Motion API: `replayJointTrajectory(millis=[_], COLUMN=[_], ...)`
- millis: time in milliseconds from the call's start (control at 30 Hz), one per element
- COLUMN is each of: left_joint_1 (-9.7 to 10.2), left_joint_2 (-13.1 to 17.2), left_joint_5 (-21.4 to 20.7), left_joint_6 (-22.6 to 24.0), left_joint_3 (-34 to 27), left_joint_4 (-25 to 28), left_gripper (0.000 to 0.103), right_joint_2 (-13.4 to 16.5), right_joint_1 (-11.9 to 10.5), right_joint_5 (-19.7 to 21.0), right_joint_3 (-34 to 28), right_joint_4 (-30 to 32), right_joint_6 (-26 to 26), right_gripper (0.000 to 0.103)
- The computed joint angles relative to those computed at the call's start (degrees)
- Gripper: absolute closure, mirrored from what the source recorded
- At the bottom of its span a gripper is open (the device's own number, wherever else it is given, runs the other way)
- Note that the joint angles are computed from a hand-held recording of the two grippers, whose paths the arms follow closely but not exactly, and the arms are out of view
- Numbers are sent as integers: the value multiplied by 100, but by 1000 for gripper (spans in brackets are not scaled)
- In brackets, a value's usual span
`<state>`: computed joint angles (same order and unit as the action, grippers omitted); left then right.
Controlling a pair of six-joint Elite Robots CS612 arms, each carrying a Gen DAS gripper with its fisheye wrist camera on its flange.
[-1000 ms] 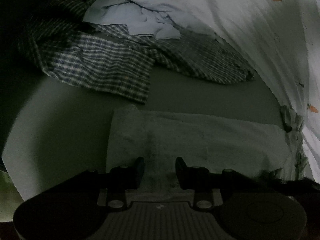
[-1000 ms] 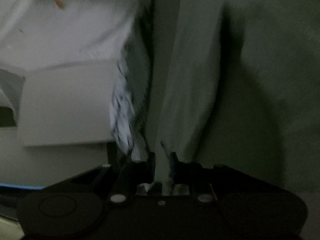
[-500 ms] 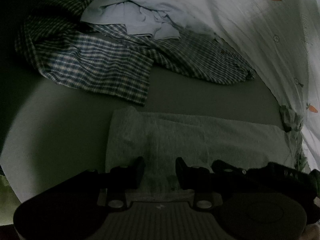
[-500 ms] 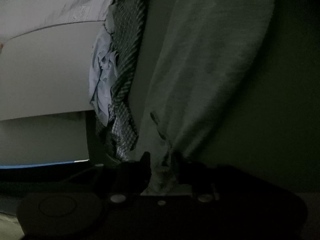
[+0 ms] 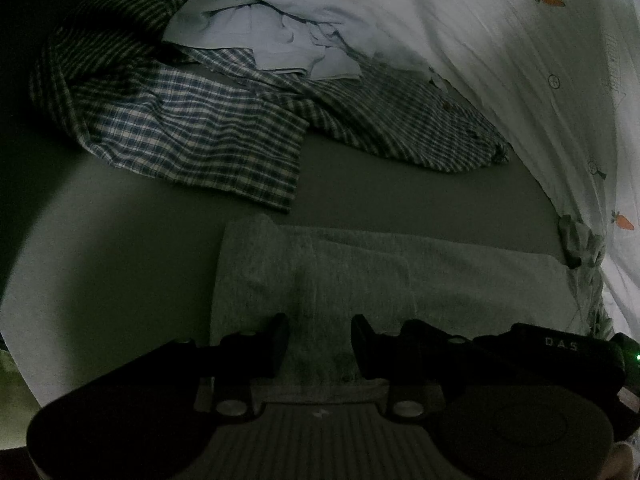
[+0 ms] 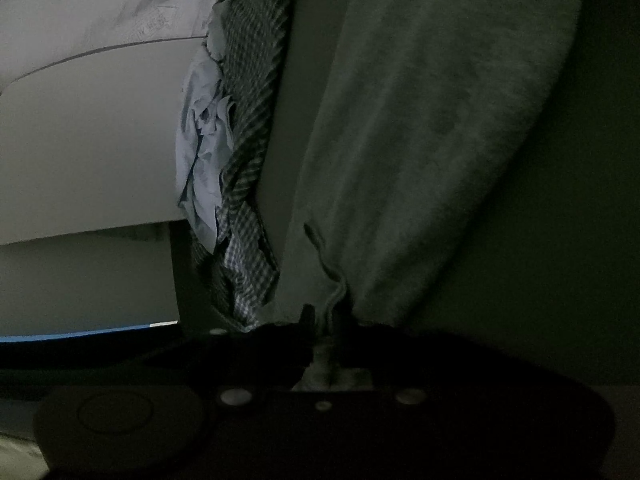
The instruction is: Fold clothes
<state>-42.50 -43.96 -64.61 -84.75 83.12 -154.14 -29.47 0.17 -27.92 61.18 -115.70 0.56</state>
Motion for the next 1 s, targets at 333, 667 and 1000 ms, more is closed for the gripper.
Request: replayJointTrajectory(millis=[333, 667, 1000], left_joint_1=[-77, -226, -443], left_joint_2=[-37, 146, 573], left_joint_5=[485, 966, 664], left_joint_6=[128, 1299, 1530], left_joint_3=[-61, -630, -1483], left_joint_4=[137, 312, 582], left_gripper=[66, 66, 65], right_joint_2=[-100, -166, -461], right_joint_1=[-94, -427, -956], right_joint_5=[149, -182, -874], right_joint_3=[169, 341, 629], right_joint_4=[-389, -2804, -3596], right_joint_6=[20, 1105, 1322], right_gripper=[95, 95, 95])
